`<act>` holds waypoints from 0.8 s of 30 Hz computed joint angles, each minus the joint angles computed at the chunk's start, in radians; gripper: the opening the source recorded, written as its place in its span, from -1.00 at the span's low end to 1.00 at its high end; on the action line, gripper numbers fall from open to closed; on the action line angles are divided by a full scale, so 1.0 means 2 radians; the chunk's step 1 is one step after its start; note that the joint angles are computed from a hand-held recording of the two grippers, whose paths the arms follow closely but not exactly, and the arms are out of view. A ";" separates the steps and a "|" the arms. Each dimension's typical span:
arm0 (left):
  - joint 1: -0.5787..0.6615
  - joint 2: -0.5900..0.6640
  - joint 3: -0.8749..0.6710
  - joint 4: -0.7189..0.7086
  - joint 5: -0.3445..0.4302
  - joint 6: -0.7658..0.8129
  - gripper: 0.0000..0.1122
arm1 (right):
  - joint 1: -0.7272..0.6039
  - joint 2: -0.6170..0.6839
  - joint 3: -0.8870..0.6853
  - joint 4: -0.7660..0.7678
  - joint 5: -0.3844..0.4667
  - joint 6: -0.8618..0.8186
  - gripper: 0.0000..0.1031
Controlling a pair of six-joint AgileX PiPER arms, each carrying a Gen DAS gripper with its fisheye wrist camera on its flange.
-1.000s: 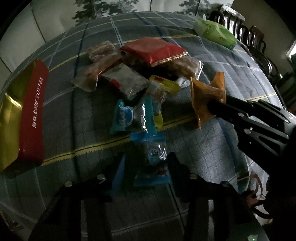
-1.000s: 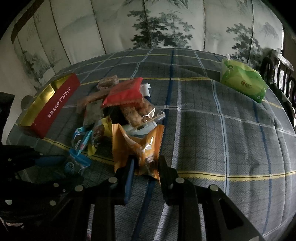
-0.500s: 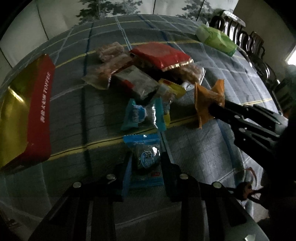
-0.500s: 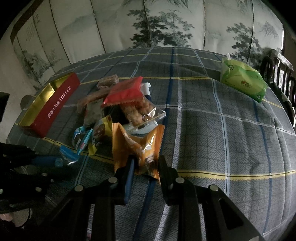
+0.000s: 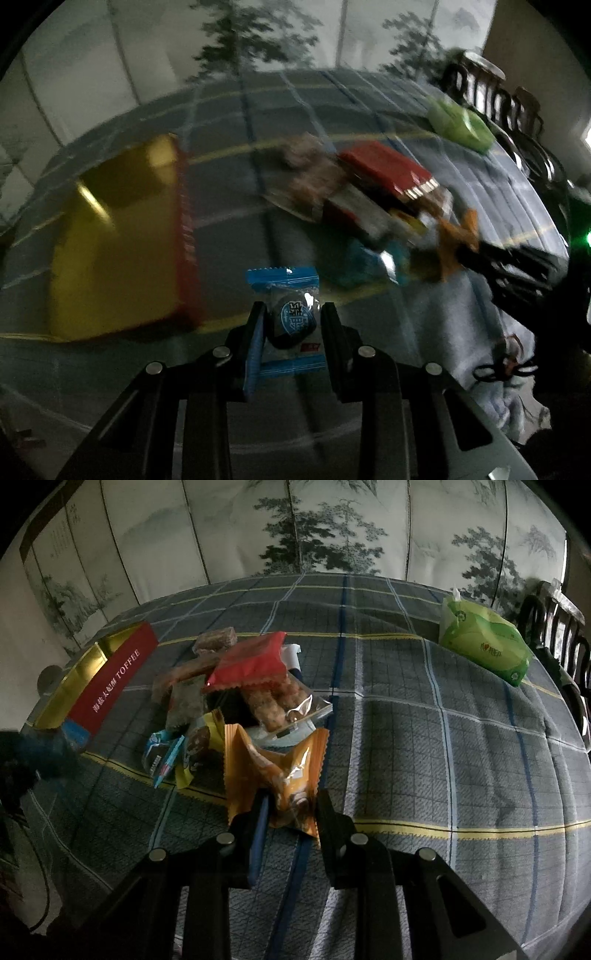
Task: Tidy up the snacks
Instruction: 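Carry the blue packet into the gold tin with the left tool and open it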
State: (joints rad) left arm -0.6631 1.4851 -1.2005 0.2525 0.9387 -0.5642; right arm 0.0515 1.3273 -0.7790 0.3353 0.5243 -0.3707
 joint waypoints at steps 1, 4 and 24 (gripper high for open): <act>0.010 -0.005 0.000 0.012 0.004 -0.003 -0.52 | 0.001 0.000 0.000 -0.003 0.000 0.004 -0.51; 0.040 -0.010 0.002 0.039 0.009 -0.004 -0.52 | 0.006 -0.001 -0.002 -0.017 0.002 0.018 -0.52; 0.217 0.024 0.035 -0.002 -0.018 0.085 -0.47 | 0.052 -0.022 -0.031 -0.110 0.036 0.122 -0.55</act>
State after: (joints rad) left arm -0.2287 1.5327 -1.1312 0.2492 0.9035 -0.3938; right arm 0.1553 1.2841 -0.8416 0.1153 0.5962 -0.1270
